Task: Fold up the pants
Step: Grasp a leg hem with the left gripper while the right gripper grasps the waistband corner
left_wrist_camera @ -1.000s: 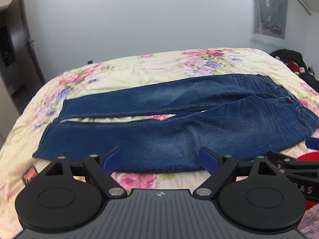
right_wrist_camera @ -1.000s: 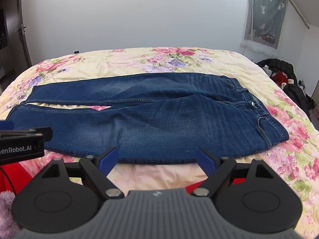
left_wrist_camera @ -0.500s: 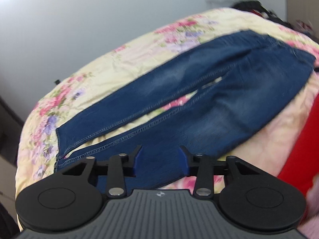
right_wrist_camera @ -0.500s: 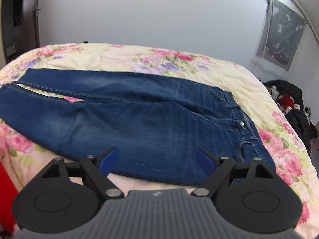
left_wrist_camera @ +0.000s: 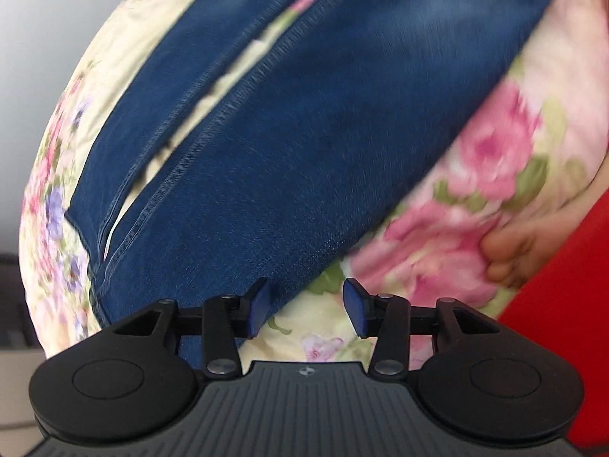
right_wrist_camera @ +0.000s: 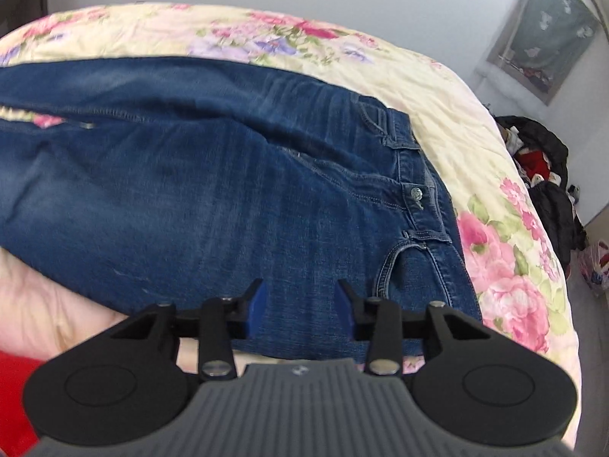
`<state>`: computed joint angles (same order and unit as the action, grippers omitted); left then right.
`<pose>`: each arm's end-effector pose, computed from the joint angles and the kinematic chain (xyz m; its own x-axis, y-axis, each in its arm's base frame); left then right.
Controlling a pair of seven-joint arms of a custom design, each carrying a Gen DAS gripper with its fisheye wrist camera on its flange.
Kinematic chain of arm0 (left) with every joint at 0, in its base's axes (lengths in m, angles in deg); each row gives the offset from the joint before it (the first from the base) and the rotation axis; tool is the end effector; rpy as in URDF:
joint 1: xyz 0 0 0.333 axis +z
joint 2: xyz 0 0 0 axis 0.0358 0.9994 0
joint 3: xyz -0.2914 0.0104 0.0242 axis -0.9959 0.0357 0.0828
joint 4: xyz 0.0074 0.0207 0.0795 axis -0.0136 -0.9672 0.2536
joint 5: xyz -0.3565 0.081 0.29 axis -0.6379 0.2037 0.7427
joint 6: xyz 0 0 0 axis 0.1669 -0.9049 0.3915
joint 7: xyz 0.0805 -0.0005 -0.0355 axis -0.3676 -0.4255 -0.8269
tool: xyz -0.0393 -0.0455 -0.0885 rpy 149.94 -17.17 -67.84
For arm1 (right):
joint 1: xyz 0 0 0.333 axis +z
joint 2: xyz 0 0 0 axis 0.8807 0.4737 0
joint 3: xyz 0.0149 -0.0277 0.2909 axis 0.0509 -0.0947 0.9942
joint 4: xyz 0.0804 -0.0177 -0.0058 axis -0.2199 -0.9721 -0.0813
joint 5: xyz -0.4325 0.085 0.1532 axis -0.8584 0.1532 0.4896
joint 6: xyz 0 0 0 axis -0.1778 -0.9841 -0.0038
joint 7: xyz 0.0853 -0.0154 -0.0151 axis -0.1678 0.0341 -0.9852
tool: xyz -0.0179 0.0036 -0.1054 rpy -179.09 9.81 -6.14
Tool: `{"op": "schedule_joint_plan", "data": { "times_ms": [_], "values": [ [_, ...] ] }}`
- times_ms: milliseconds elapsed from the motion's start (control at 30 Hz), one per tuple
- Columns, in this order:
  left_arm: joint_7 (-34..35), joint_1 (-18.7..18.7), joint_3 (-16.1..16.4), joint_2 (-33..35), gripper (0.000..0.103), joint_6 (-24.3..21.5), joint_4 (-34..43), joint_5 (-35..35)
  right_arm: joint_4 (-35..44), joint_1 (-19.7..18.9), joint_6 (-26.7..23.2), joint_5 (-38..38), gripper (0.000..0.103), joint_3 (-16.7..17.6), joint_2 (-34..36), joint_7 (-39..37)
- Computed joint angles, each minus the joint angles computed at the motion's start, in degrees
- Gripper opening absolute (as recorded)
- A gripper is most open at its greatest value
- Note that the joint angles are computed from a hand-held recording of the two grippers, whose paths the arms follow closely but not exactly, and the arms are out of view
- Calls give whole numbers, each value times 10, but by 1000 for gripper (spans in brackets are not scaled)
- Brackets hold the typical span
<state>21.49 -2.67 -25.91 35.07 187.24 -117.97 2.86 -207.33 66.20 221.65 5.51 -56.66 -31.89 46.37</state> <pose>0.3844 -0.0796 0.3921 -0.4379 -0.7964 -0.4172 -0.8530 0.5146 -0.0869 0.5263 -0.0330 0.4557 0.5187 -0.8183 0.2474 -0.6399 -0.5636 -0.5223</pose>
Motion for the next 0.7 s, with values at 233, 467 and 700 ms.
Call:
{"op": "schedule_joint_plan", "data": {
  "times_ms": [233, 467, 700],
  "values": [
    [-42, 8, -76, 11, 36, 32, -34, 132, 13, -2, -18, -20, 35, -21, 23, -111],
    [-144, -6, -67, -44, 9, -8, -13, 113, 12, -8, -31, -4, 34, -43, 30, -275],
    [-240, 25, -68, 4, 7, -50, 81, 112, -9, -8, 6, 19, 35, -58, 37, -447]
  ]
}}
